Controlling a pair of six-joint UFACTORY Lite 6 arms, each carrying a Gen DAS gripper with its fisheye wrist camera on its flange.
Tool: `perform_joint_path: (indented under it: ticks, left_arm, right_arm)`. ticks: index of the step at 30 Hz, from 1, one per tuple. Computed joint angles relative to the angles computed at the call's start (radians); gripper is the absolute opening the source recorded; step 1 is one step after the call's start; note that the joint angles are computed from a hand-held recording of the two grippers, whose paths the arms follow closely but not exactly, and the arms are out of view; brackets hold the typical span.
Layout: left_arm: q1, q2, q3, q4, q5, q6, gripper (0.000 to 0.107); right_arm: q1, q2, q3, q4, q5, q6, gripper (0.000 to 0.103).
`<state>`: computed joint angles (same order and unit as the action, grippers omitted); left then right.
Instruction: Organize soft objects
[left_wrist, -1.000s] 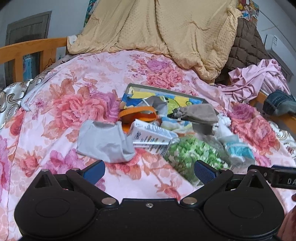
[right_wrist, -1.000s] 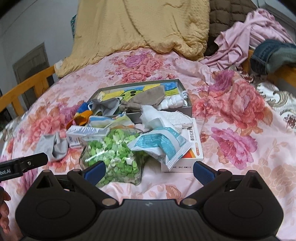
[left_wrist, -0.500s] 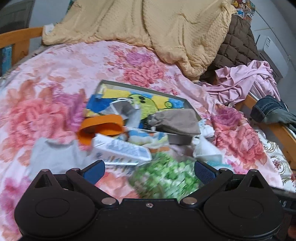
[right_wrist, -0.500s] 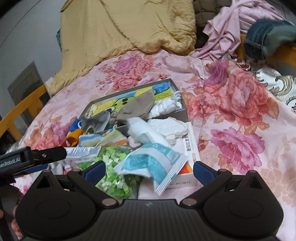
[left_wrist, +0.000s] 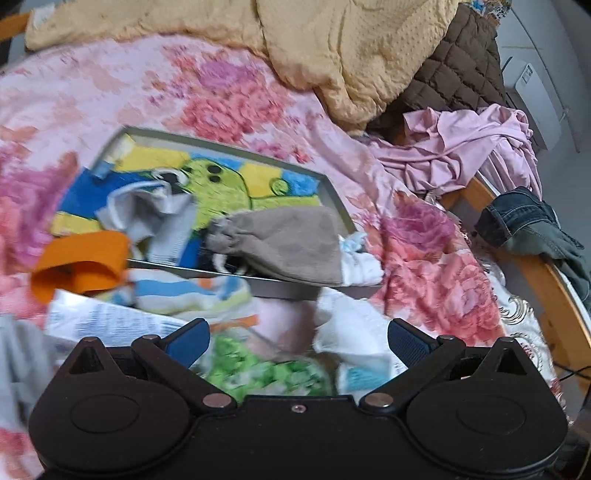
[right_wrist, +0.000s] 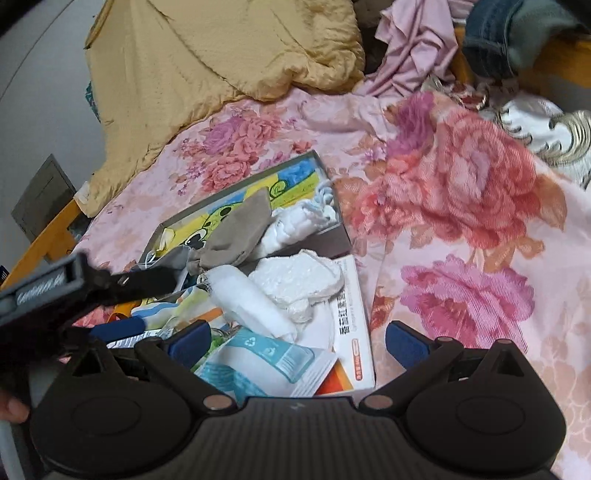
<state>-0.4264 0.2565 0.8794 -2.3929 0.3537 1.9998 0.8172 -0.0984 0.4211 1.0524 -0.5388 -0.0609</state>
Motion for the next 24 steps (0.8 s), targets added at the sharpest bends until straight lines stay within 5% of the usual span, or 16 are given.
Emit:
perform_joint_path:
  ticks: [9, 16, 24]
  left_arm:
    - [-0.013, 0.197, 0.267, 0.51, -0.008, -0.54, 0.102]
    - [-0.013, 0.248, 0.324, 0.621, 0.031, -0.683, 0.099]
    - [-0.046, 0.281, 0.373, 0.706, 0.021, -0.78, 0.083]
  right_arm:
    - [0.035, 0.033, 0.034, 0.024, 0.001, -0.067, 0.103]
    - [0.046, 0.048, 0.046, 0.028, 0.005, -0.084, 0.102]
    - [0.043, 0.069, 0.058, 0.017, 0.02, -0.083, 0.098]
